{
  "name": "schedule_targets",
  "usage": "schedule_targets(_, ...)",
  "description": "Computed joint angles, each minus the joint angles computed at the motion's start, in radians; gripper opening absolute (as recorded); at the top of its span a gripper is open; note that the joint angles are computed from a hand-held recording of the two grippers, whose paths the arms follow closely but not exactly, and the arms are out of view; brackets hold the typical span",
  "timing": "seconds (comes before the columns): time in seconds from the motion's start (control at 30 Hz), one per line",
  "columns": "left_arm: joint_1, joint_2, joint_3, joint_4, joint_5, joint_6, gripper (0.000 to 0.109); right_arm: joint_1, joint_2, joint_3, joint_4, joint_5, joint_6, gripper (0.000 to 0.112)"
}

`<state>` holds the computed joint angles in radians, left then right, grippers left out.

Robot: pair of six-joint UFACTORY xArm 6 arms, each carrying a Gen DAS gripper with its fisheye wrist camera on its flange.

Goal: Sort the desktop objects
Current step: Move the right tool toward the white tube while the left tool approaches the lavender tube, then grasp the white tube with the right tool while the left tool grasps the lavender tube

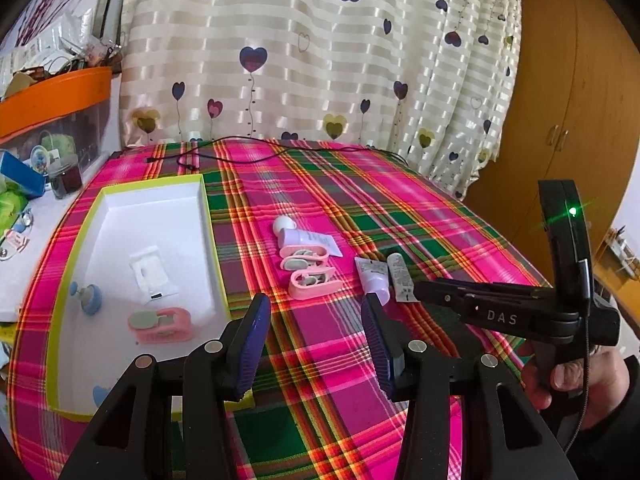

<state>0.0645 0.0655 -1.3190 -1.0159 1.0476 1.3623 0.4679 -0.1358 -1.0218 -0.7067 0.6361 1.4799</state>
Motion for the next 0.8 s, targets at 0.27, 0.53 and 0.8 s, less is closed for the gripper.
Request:
schedule_targets(0.27, -0.015, 0.023, -0.018, 0.014, -0.006, -0.015, 0.049, -0.028, 0.031, -0.012, 0.029, -0.027, -0.027, 0.030)
schedule_targets(0.53, -0.033, 0.040, -0.034, 0.039, -0.018, -0.046, 0.049, -0.043, 0.048, -0.020, 0.043, -0.040, -0.042, 0.030)
schedule_targets(0.8, -0.052, 0.051, -0.048, 0.057, -0.022, -0.067, 0.049, -0.053, 0.071, -0.039, 0.040, -0.039, -0.057, 0.030)
